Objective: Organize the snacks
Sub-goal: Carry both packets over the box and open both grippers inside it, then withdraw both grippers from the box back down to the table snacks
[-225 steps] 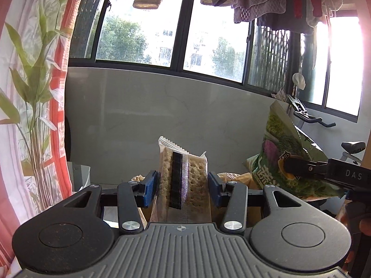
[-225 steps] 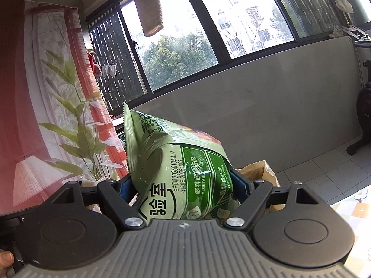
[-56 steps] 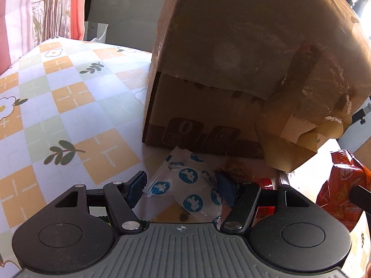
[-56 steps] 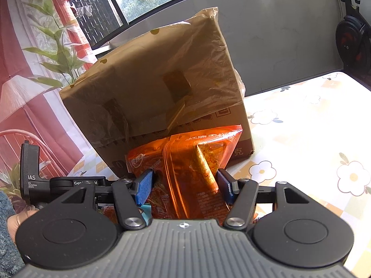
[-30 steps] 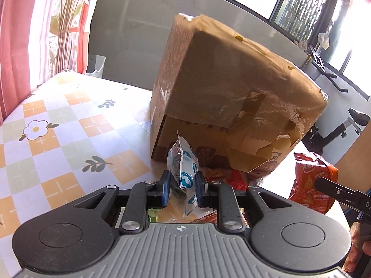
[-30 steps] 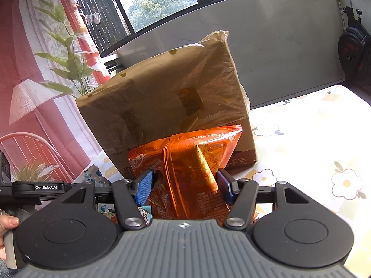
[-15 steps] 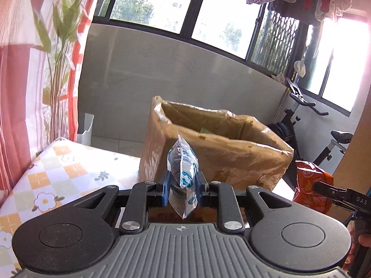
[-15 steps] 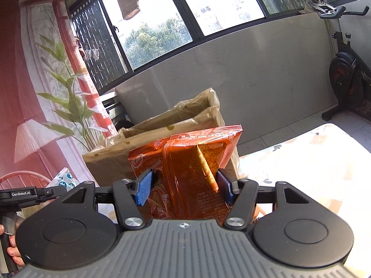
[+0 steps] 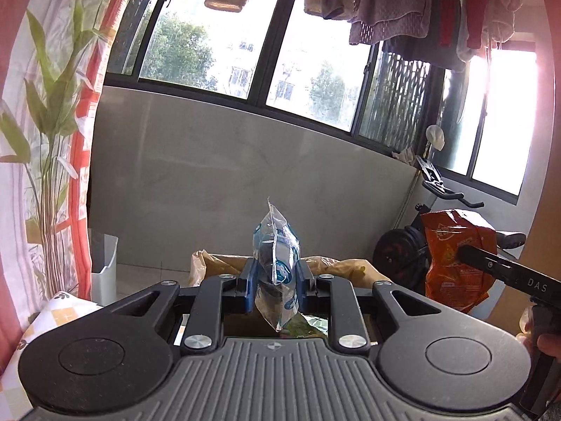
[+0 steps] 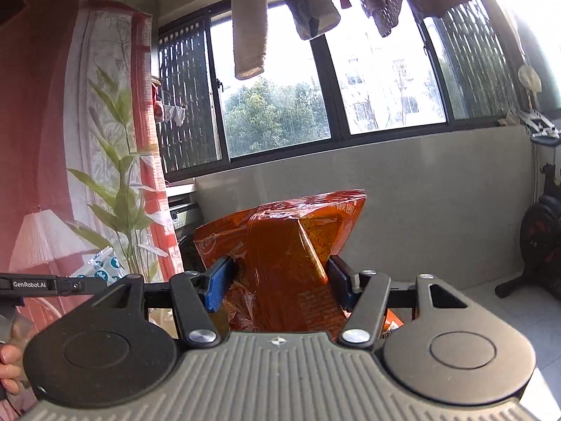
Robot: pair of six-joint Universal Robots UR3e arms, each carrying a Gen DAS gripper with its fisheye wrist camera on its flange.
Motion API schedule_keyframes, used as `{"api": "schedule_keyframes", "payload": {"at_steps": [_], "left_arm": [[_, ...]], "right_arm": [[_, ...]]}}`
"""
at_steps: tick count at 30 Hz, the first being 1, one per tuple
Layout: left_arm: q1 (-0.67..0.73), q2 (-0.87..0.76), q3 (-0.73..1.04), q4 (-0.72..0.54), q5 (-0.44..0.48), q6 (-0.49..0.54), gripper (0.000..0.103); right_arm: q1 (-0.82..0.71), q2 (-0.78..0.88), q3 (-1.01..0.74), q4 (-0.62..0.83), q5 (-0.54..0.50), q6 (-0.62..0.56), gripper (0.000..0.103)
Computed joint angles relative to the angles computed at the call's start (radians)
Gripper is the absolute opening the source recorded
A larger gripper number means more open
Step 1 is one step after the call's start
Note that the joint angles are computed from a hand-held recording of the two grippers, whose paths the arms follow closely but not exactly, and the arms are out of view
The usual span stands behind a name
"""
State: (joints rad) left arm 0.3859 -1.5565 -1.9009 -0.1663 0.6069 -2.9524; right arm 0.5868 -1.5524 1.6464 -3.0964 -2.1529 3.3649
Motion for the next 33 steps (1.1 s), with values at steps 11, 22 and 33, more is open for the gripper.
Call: {"api": "schedule_keyframes", "payload": {"at_steps": [11,22,33], "left_arm": [[-0.201,-0.304,0.327,-0.066,0.231,-0.043,0.025],[-0.213,-0.358,0.388,-0.126,0.267,-0.003,0.050],[-0.116,-0.147,0.185,-0.183,0.205,0.100,0.065]], "right_arm": [[-0.182,0.345,-0.402,0.238,0.124,-0.203,0.062],[-0.242,0.314,-0.358,0.342,0.250,-0.061,0.087],[-0.184,0.104,-0.098,0.256,0.226,0.066,0.086]]}}
